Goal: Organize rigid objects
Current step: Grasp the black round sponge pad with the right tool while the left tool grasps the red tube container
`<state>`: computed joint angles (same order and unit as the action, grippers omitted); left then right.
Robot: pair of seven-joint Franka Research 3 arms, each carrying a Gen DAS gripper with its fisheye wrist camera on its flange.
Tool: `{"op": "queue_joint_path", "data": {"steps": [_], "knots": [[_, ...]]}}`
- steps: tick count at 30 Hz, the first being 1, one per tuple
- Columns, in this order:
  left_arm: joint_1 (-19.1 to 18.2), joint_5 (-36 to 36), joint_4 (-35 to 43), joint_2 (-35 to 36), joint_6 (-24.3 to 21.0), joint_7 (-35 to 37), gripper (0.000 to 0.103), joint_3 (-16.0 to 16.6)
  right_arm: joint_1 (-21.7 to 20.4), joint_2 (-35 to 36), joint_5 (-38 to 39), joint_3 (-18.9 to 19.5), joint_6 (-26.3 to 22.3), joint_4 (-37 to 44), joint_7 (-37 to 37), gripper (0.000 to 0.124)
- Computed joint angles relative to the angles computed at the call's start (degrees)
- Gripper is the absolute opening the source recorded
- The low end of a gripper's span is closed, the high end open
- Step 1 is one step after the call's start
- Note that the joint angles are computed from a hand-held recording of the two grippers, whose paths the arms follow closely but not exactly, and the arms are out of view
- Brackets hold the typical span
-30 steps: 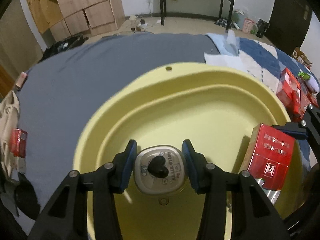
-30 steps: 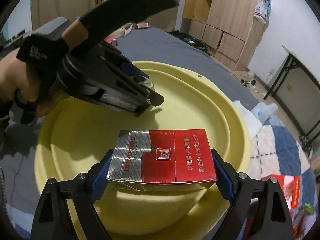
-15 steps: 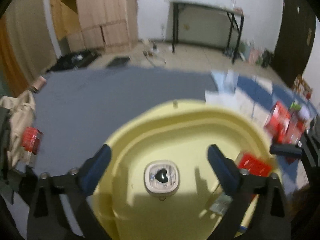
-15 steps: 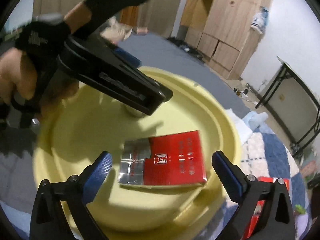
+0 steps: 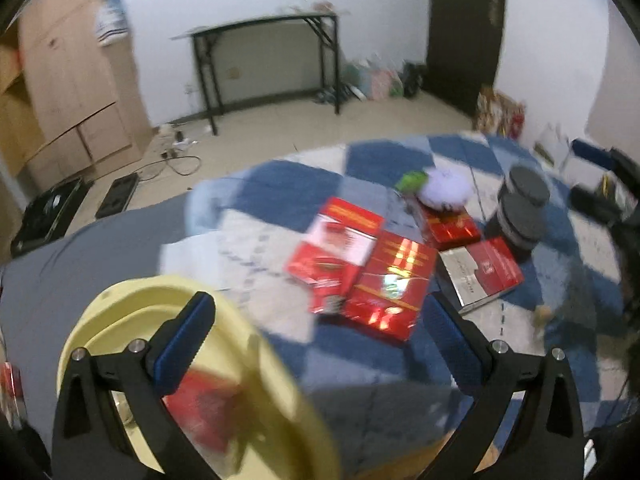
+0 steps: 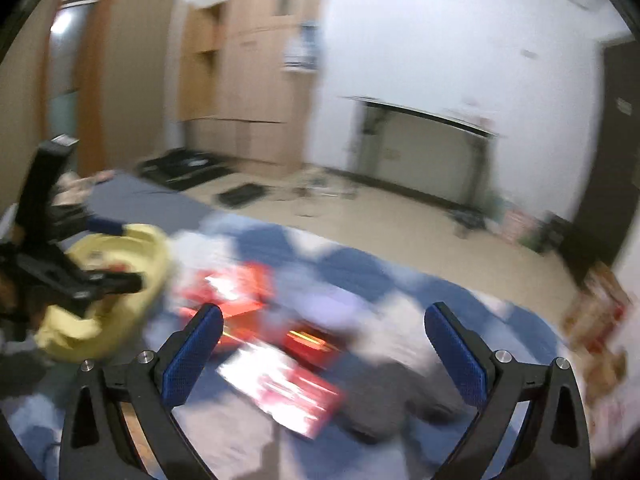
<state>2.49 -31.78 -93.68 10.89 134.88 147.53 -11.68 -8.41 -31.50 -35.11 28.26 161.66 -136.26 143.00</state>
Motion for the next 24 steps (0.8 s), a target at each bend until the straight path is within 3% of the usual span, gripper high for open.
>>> {"op": "queue_joint_path", "data": {"steps": [3,6,9,12,16,17,19,24], "knots": [[-2.0,3.5,1.2,2.3,2.2,-2.4,0.102,-0.8,0.9,-5.4,2.9,-2.9,2.3,-8.2,1.3,0.103],[-2.8,6.7,5.4,5.5,0.4,-7.6,0.099,-1.2,-4.6,-9.3,3.9,-0.2,6.1,-13.9,5.2,0.103],[-2.1,5.9,5.8,6.2,0.7,-6.8,0.099,-2.5,-5.2,-8.1,6.5,-0.1,5.3,-14.3,3.0,0.103],[-2.3,6.6,4.8,6.6,2.9,-5.8,0.098,-3.2,-6.7,-5.4,8.4,1.4,8.5,-13.0,1.8,0.103],[-1.9,7.2,6.1,8.3,3.2,-6.3,0.068,-3.6,-15.7,-5.9,8.0,7.1,14.0,-13.5,2.8,0.103],[-1.7,7.4,6.2,8.6,3.0,-6.0,0.056,-3.8,-17.0,-6.4,9.2,7.4,15.2,-14.4,3.5,0.103],[-1.5,8.0,6.5,8.9,1.8,-6.0,0.044,-3.8,-17.3,-5.3,11.6,6.2,17.8,-16.0,3.4,0.103],[-1.5,8.2,7.2,9.3,1.3,-6.2,0.045,-4.1,-12.6,-1.8,15.7,0.7,21.5,-17.3,-1.7,0.102]]}}
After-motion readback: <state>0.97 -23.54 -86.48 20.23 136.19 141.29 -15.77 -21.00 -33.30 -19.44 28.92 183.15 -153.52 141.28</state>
